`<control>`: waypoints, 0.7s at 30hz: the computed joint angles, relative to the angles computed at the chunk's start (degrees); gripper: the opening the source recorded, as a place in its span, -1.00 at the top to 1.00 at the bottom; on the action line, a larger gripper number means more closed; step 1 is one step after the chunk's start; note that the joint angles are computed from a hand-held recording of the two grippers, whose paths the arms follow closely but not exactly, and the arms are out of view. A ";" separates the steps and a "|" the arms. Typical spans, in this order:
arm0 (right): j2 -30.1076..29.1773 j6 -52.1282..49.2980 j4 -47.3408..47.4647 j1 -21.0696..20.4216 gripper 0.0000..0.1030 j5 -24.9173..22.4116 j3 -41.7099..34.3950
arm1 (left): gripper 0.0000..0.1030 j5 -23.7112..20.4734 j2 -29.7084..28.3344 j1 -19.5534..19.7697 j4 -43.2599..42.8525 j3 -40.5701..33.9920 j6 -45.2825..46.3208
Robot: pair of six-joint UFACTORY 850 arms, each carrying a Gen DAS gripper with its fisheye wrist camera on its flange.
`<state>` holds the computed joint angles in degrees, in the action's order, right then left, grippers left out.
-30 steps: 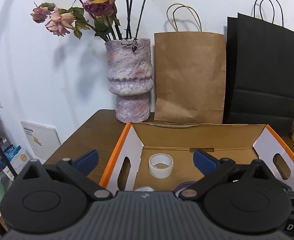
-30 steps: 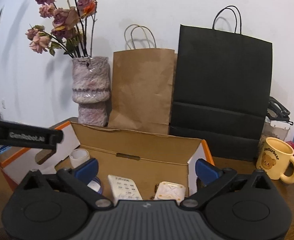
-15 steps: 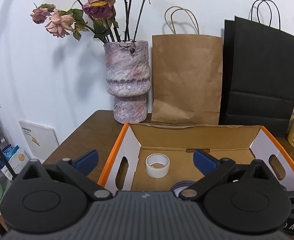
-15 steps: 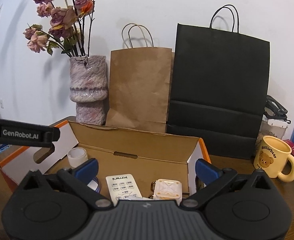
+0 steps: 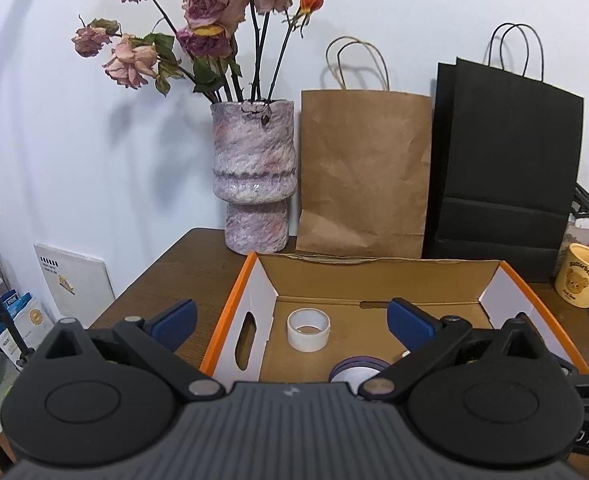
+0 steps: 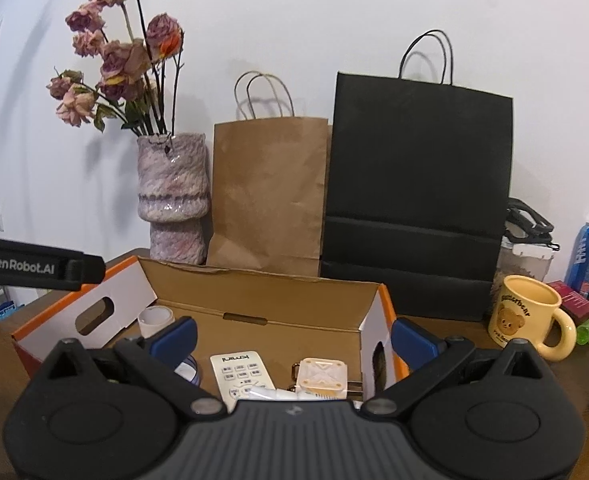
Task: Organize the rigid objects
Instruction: 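Withdraw both open tools from the box toward the remaining caps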
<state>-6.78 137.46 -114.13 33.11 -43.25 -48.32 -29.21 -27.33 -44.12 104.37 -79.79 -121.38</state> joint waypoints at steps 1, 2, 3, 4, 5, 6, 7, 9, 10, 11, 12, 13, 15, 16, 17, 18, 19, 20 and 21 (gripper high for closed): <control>0.39 0.08 0.18 0.28 -1.00 -0.37 0.39 | -1.00 -0.33 0.33 -0.15 0.12 0.41 -0.14; 0.73 0.01 0.45 0.59 -1.00 -0.72 0.75 | -1.00 -0.59 0.71 -0.25 0.54 0.92 -0.51; 1.14 -0.14 0.82 0.94 -1.00 -1.13 1.18 | -1.00 -0.81 1.21 -0.36 1.44 1.64 -1.31; 1.46 -0.38 1.25 1.27 -1.00 -1.47 1.49 | -1.00 -0.93 1.66 -0.42 2.07 2.28 -1.87; 1.78 -0.64 1.74 1.65 -1.00 -1.83 1.82 | -1.00 -1.06 2.15 -0.51 2.48 2.89 -2.33; 2.14 -0.84 2.04 2.01 -1.00 -2.11 2.19 | -1.00 -1.10 2.72 -0.57 3.13 3.62 -3.11; 2.47 -1.05 2.39 2.37 -1.00 -2.42 2.51 | -1.00 -1.12 3.24 -0.63 3.62 4.26 -3.70; 3.22 -1.44 3.06 3.12 -1.00 -3.08 3.21 | -1.00 -1.49 4.38 -0.84 4.64 5.74 -4.89; 3.67 -1.61 3.23 3.53 -1.00 -3.34 3.65 | -1.00 -1.61 4.85 -0.92 5.12 6.32 -5.27; 4.08 -1.87 3.60 4.05 -1.00 -3.80 4.04 | -1.00 -1.72 5.35 -1.03 5.73 6.97 -5.77; 4.43 -2.06 3.99 4.55 -1.00 -4.26 4.37 | -1.00 -1.90 5.92 -1.18 6.26 7.70 -6.28; 4.75 -2.25 4.34 4.99 -1.00 -4.54 4.64 | -1.00 -2.07 6.37 -1.31 6.41 8.21 -6.47; 5.44 -2.60 5.27 6.03 -1.00 -5.21 5.22 | -1.00 -2.42 7.31 -1.64 6.81 9.33 -6.86; 5.74 -2.78 5.78 6.55 -1.00 -5.59 5.50 | -1.00 -2.66 7.88 -1.83 7.46 10.10 -7.51; 6.05 -2.83 6.22 7.07 -1.00 -6.05 5.82 | -1.00 -2.90 8.46 -2.01 8.17 10.91 -8.24; 6.42 -2.66 6.61 7.70 -1.00 -6.62 6.27 | -1.00 -3.20 9.09 -2.21 8.62 11.79 -8.77; 6.77 -2.43 6.99 8.34 -1.00 -7.16 6.70 | -1.00 -3.54 9.73 -2.44 9.05 12.77 -9.37; 7.04 -2.47 7.43 8.86 -1.00 -7.47 6.96 | -1.00 -3.74 10.37 -2.62 9.57 13.72 -10.10; 7.35 -2.67 8.03 9.57 -1.00 -7.89 7.27 | -1.00 -3.75 10.96 -2.79 9.78 14.55 -10.45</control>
